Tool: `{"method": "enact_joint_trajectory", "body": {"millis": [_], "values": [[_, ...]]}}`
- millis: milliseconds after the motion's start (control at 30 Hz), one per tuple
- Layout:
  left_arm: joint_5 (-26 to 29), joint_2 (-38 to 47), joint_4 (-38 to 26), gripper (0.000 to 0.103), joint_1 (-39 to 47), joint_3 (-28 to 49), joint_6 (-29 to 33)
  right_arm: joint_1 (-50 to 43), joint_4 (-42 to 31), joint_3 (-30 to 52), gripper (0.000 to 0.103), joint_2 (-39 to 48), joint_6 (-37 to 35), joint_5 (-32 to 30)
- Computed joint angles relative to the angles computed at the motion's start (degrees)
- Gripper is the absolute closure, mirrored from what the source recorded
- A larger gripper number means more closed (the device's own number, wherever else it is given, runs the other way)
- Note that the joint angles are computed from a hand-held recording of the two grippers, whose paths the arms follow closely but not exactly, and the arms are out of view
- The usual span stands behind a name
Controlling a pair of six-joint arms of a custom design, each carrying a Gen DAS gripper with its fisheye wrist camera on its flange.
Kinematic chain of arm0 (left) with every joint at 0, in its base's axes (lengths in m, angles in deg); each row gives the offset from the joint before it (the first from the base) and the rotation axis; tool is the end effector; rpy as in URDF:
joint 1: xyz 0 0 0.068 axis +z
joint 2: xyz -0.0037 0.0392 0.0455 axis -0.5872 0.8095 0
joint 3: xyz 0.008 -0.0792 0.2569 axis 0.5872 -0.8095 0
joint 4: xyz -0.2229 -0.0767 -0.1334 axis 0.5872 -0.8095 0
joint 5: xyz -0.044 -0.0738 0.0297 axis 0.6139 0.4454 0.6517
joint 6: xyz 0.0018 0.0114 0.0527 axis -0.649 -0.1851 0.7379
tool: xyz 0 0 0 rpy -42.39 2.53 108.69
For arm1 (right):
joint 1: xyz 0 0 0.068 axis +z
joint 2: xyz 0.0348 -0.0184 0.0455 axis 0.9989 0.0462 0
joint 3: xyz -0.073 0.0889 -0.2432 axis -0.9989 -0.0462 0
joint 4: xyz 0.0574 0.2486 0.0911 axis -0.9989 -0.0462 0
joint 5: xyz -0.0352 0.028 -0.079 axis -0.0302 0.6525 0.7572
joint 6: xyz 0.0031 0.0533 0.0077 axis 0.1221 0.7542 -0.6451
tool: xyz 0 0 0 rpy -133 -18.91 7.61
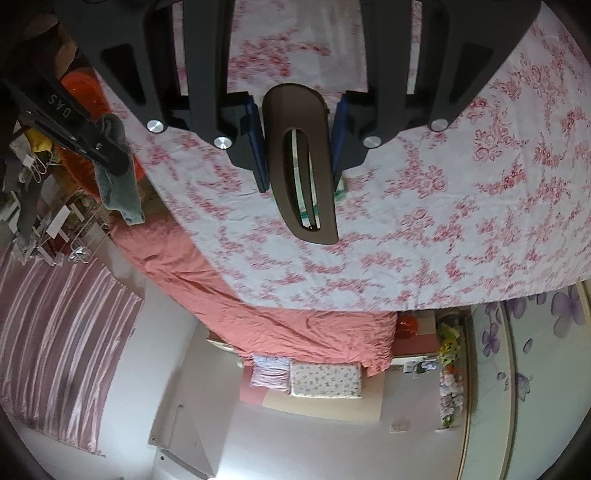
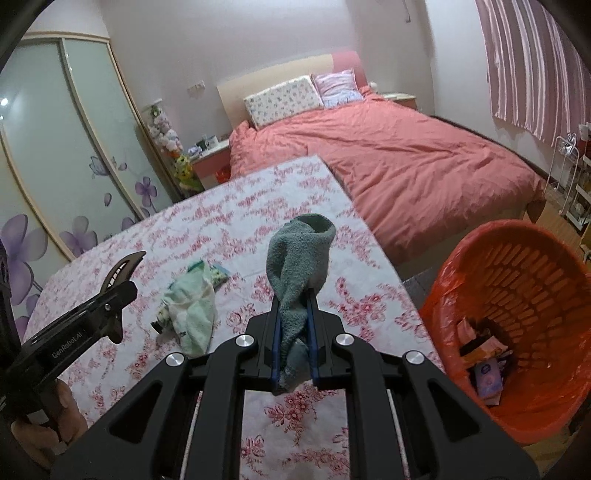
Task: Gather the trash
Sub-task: 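Carry both items over the orange basket and open both tools to drop them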
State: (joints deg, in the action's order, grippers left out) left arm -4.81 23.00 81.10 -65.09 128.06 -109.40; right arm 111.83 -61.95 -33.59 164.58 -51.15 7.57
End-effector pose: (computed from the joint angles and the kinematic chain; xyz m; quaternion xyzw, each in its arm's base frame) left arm 0.3107 -0.1606 0.1088 -0.0753 0.9052 -0.0700 0.4124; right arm 0.3036 0.1392 0.1398 -0.0292 0.9033 0.1776 0.3894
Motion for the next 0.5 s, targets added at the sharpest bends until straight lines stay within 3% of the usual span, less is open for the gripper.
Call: {"method": "enact_joint_trajectory", "body": {"millis": [500], "values": [[-3.4, -1.17, -4.88, 0.072, -9.64, 6.55, 1.01, -5.69, 3.82, -9.9, 0.091, -13.16, -0.46, 1.01]]}}
